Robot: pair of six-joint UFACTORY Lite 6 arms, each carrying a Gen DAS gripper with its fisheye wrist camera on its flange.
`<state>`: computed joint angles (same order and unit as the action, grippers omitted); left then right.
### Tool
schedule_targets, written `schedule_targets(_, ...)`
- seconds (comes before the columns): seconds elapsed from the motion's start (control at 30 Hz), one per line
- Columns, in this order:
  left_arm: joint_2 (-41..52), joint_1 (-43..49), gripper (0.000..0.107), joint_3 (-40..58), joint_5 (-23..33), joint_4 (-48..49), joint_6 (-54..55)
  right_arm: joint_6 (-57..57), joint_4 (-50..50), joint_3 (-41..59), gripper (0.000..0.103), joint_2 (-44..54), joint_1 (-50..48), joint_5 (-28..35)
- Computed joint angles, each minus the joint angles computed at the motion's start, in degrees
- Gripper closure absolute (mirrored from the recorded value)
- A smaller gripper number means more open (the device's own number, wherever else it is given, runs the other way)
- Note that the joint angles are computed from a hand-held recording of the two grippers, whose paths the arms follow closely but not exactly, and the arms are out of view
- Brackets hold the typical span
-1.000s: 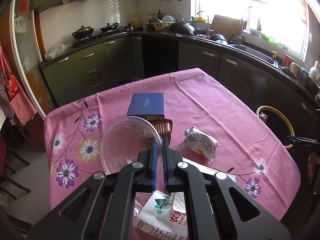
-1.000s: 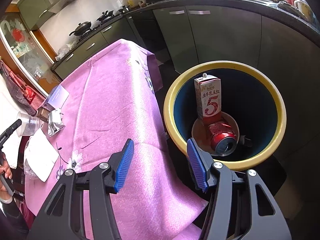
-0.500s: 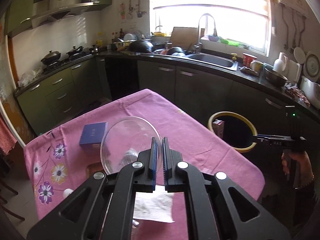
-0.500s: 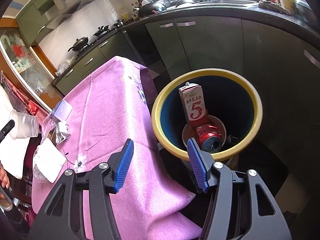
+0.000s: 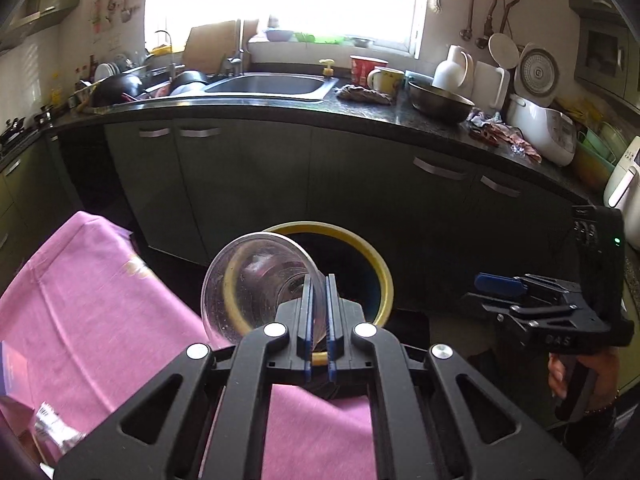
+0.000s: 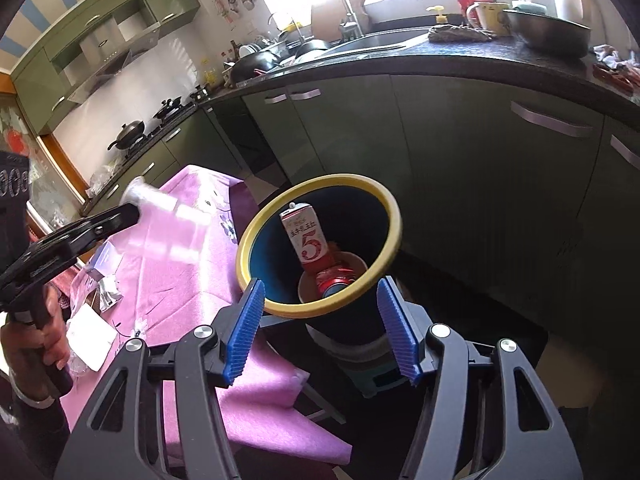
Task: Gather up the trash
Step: 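Carry the clear bowl over the bin and open the left tool, then grasp the white tissue with the right tool and lift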
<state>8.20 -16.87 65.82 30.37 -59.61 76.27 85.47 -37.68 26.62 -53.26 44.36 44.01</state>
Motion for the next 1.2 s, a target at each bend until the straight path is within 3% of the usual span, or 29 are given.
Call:
schedule_targets(0.13,10.91,-5.29,0.1,8.55,-5.17,-3.49,0.35,-0.45,1.61,-1.64,0.041,-4.46,0.26,3.34)
schedule_targets(0.17,13.42,-5.94,0.082,10.77,-6.28,-3.32,-0.69,-0.68,2.05,-1.75,0.04,-4.49,-0.15,2.97)
schedule_targets(0.2,15.13,-5.95,0.054,12.43,-6.66,-3.01,-1.8,-0.99,2.45,-1.87,0.04,-4.63,-0.39,2.72)
schedule_targets(0.23,14.85,-5.77,0.044,11.88,-7.31,-4.38,-1.22,-0.96,2.47,-1.76,0.039,-4.33,-0.23,2.61)
schedule_targets(0.27,14.01,-5.03,0.041,10.65,-7.37,-7.36,1.27,-1.14,2.58,-1.47,0.039,-3.91,-0.23,2.47)
schedule_targets(0.4,4.9,-0.1,0.041,0.98,-4.91,-16.12,11.06,-1.79,3.14,-0.62,0.039,-0.64,-0.6,-0.35)
schedule_targets(0.53,-7.14,9.36,0.039,-9.94,2.21,-17.91,13.97,-2.55,3.64,0.27,0.039,5.68,-1.47,-7.51)
schedule_targets(0.7,-22.0,28.35,0.037,-20.83,15.97,-13.83,14.78,-7.54,5.97,4.55,0.039,19.06,-1.34,-18.68)
schedule_targets(0.8,-27.26,44.38,0.035,-23.12,27.39,-10.66,16.58,-15.61,11.11,10.51,0.038,30.51,-0.08,-26.75)
schedule_targets(0.9,-29.1,59.96,0.034,-22.47,35.24,-8.89,19.94,-29.02,20.42,19.82,0.031,43.02,3.93,-32.34)
schedule_targets(1.0,-27.17,72.69,0.034,-19.37,40.02,-8.73,22.86,-40.11,26.09,32.88,0.03,56.22,10.16,-34.33)
schedule_targets(1.2,-19.25,85.79,0.031,-12.03,43.6,-8.55,24.37,-33.41,8.66,58.12,0.031,77.49,20.9,-31.04)
